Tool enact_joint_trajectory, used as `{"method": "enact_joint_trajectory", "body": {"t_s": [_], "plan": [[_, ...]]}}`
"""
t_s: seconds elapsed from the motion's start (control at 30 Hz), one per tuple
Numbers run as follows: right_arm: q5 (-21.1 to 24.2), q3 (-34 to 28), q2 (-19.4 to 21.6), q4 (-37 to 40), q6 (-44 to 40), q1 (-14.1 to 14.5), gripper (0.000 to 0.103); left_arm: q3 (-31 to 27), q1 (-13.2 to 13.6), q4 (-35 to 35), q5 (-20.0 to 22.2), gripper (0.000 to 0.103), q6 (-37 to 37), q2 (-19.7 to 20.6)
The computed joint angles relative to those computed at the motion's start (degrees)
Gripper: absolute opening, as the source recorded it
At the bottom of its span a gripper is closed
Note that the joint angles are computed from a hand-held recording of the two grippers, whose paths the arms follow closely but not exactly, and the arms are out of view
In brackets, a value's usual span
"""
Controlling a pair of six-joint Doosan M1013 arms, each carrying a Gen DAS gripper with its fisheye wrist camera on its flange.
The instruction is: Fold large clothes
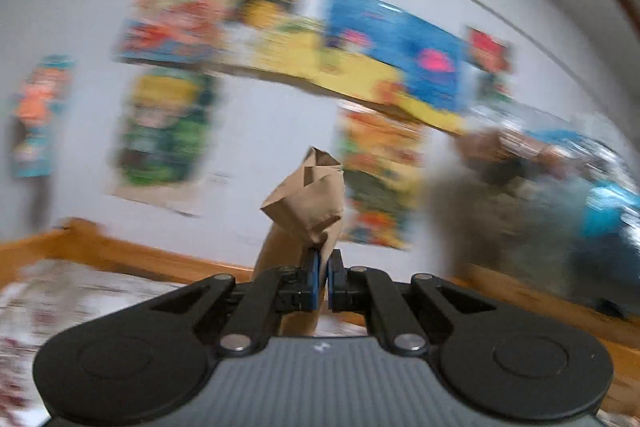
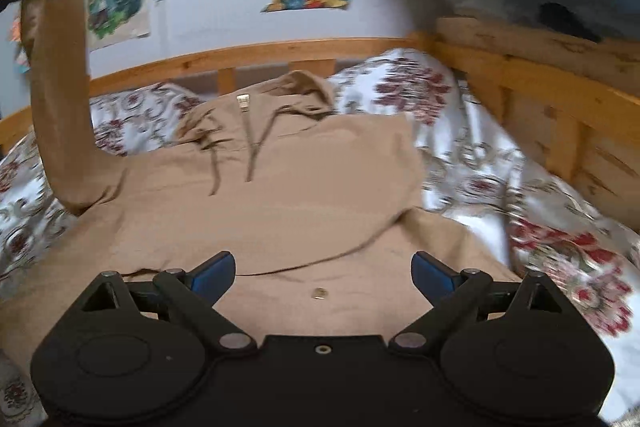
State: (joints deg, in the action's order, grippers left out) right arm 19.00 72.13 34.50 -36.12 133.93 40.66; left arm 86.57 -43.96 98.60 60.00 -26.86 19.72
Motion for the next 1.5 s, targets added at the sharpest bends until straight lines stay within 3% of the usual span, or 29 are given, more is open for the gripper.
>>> {"method": "enact_joint_trajectory", "body": {"t_s": [0.13, 0.27, 0.37, 0.43, 0.5, 0.53, 0.57, 0.6, 0.63, 0.7, 0.77, 0.83, 0.93, 1.1, 1.17, 1.23, 1.33, 1.4, 1.47, 1.5], "plan": [[1.33, 2.38, -1.13, -8.53, 9.30, -0.45, 0.095, -5.25, 0.64, -2.85, -10.05, 0.003, 2.58, 4.86], [2.52, 4.75, -2.20, -14.63, 13.81, -0.88, 0.095, -9.00, 1.00, -9.81, -17.46, 0.004, 7.44, 9.32], [3.68, 6.63, -2.97, -17.62, 16.36, -1.27, 0.095, -10.27, 1.70, -21.20, -23.61, 0.005, 14.06, 11.38], [3.91, 7.64, -3.33, -18.12, 17.03, -1.49, 0.095, -10.64, 2.79, -33.16, -27.44, 0.007, 20.36, 11.98], [3.80, 8.59, -3.62, -19.31, 18.03, -1.55, 0.095, -9.28, 3.54, -39.86, -30.64, 0.008, 23.14, 11.65], [3.65, 8.88, -3.69, -19.85, 18.31, -1.54, 0.095, -8.25, 3.67, -39.98, -32.01, 0.011, 22.14, 11.34], [3.51, 9.23, -3.77, -20.64, 18.68, -1.52, 0.095, -7.03, 3.82, -38.66, -33.43, 0.016, 20.26, 10.90], [3.49, 9.44, -3.78, -21.38, 19.10, -1.46, 0.095, -6.11, 3.86, -36.79, -34.23, 0.035, 18.24, 10.43], [3.60, 9.43, -3.70, -21.90, 19.38, -1.38, 0.095, -4.84, 3.73, -32.81, -34.96, 0.065, 14.07, 9.81], [3.57, 9.22, -3.59, -22.14, 19.79, -1.31, 0.095, -2.87, 3.40, -24.47, -35.00, 0.083, 5.44, 8.50], [3.41, 9.00, -3.49, -23.53, 21.77, -1.24, 0.095, -1.41, 3.66, -21.11, -36.10, 0.084, 3.65, 6.92], [3.34, 8.76, -3.40, -25.92, 24.81, -1.05, 0.095, -1.01, 4.04, -23.62, -35.04, 0.087, 7.56, 5.72], [2.15, 8.20, -3.25, -25.26, 25.39, -1.06, 0.095, 1.35, 4.31, -27.44, -29.81, 0.095, 11.02, 3.03], [0.71, 5.35, -1.68, -13.95, 12.32, -0.82, 0.092, 4.78, 5.35, -36.12, -16.95, 0.096, 19.82, 0.22], [1.75, 4.10, -0.87, -13.93, 10.20, -0.38, 0.092, 6.04, 6.15, -38.97, -12.48, 0.097, 21.47, -0.38], [6.63, 2.48, 0.24, -20.70, 12.67, 0.62, 0.092, 6.52, 7.50, -44.81, -8.83, 0.098, 25.63, -0.47], [23.66, -2.21, 3.73, -31.54, 10.84, 2.91, 0.092, 6.90, 9.23, -52.53, -6.18, 0.095, 29.98, -0.41], [26.79, -3.18, 4.27, -30.43, 8.01, 2.82, 0.090, 7.65, 10.26, -57.01, -7.62, 0.090, 33.20, -0.63], [26.41, -3.29, 3.78, -24.92, 6.04, 2.13, 0.081, 7.92, 11.09, -60.94, -8.22, 0.081, 36.22, -0.61], [26.42, -3.38, 3.60, -22.32, 5.03, 1.87, 0.071, 7.78, 11.34, -62.76, -7.98, 0.074, 37.89, -0.38]]}}
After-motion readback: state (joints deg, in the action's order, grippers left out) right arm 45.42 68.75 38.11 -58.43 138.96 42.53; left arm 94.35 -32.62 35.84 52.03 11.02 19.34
